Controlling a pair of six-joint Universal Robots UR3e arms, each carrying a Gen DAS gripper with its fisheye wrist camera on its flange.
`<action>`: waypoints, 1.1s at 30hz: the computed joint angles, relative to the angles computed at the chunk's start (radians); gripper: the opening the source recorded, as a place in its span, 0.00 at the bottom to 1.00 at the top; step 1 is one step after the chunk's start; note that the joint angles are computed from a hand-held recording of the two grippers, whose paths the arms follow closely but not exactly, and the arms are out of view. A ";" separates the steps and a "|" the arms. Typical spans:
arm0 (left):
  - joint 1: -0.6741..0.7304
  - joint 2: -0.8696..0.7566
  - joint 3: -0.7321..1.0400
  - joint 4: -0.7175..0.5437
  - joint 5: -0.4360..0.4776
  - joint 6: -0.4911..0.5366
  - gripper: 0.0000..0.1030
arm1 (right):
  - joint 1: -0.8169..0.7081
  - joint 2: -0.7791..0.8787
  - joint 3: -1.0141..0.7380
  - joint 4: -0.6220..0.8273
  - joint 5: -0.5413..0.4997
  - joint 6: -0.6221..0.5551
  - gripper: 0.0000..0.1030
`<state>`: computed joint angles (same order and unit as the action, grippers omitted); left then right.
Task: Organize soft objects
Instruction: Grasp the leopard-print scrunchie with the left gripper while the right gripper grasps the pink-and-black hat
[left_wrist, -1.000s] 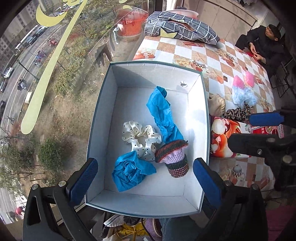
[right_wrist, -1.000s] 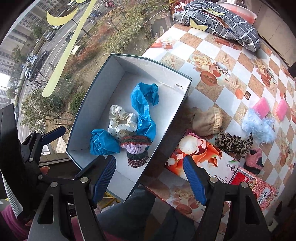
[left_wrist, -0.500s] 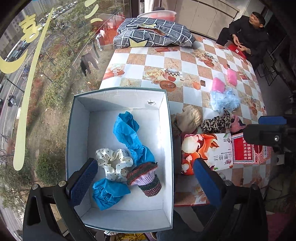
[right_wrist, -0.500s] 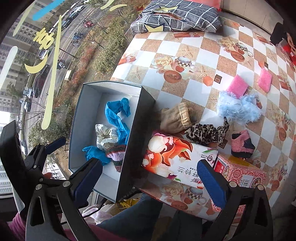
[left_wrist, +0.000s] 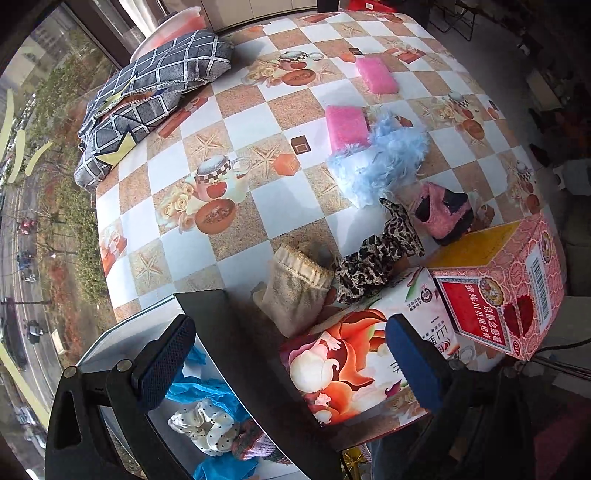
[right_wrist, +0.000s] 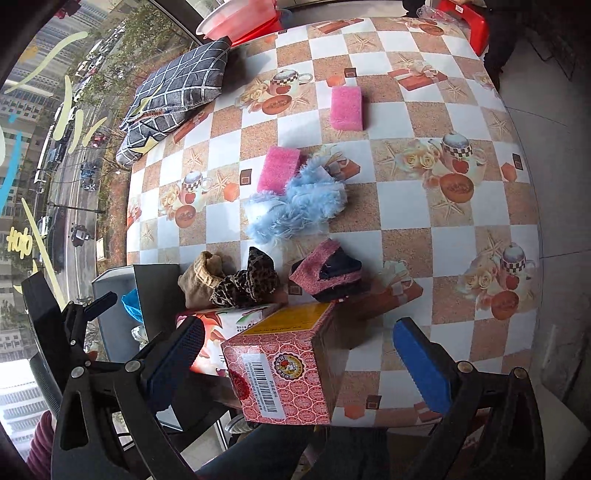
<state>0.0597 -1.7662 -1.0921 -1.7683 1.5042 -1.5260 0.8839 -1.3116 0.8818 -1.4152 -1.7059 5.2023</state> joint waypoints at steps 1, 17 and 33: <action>-0.028 0.006 -0.040 0.045 0.014 0.000 1.00 | 0.014 -0.030 0.056 -0.027 0.000 0.028 1.00; -0.346 -0.176 -0.157 0.148 0.316 -0.073 1.00 | 0.043 -0.289 0.633 -0.411 0.074 0.175 1.00; -0.374 -0.190 -0.298 0.462 0.317 -0.270 1.00 | -0.328 -0.293 1.114 -0.881 0.427 -0.347 1.00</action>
